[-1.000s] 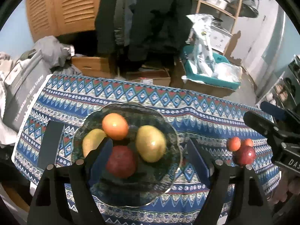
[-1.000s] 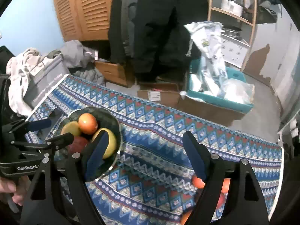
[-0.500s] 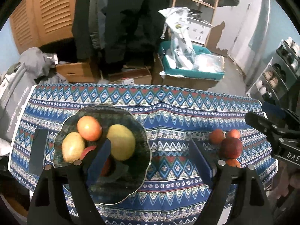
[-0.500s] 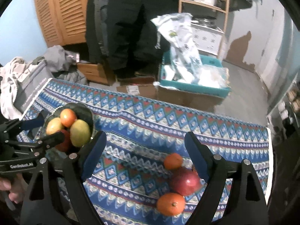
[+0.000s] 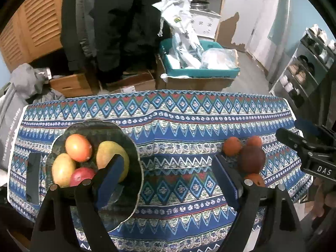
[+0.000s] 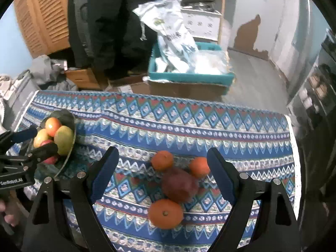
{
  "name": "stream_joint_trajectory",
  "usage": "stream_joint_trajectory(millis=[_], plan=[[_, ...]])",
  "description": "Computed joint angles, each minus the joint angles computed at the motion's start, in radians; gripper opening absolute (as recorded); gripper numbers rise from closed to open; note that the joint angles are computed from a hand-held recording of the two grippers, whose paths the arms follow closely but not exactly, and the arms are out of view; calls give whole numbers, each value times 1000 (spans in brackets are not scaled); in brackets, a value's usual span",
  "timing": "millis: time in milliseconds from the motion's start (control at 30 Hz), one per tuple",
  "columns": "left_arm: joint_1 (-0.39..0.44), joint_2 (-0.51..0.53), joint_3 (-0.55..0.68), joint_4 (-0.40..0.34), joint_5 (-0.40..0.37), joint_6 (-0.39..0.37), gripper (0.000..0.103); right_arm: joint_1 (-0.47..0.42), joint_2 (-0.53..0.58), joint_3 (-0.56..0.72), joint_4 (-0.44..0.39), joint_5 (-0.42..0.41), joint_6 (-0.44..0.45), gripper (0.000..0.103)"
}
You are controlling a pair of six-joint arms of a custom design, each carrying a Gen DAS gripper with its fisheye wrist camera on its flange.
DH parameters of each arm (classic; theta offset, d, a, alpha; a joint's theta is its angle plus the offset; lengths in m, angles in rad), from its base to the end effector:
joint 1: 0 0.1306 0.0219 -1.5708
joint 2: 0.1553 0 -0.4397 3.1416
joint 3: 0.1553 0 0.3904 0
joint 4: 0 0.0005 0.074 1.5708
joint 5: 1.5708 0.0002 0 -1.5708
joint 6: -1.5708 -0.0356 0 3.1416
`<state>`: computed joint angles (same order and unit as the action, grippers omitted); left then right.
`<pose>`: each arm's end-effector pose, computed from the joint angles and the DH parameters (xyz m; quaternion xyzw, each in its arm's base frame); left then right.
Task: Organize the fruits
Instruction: 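Move both tools away from the bowl toward the remaining fruit, then grasp the small orange with the left tool while the right tool grasps the dark red apple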
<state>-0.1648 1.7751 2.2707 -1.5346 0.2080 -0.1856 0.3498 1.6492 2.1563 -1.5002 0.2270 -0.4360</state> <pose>0.5660 -0.1021 0.6339 0.1941 0.9402 -0.0974 0.2624 0.4954 0.1716 0.6568 0.0733 0.9501 0.0081 0.3030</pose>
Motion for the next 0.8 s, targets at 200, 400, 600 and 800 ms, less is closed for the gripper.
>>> stream_joint_trajectory(millis=[200,400,600,800], plan=[[-31,14,-12,-4,-16,-6,87,-36,-30,-90,5,-34,-37,86],[-54,25,-40,-3,-31,-2,87,-64,-40,-162,10,-92,-76,86],[-67,33,-60,0,-50,3,87,-73,-32,-214,8,-122,-80,86],[-73,40,-80,6,-65,4,87,-77,-19,-241,17,-149,-80,86]])
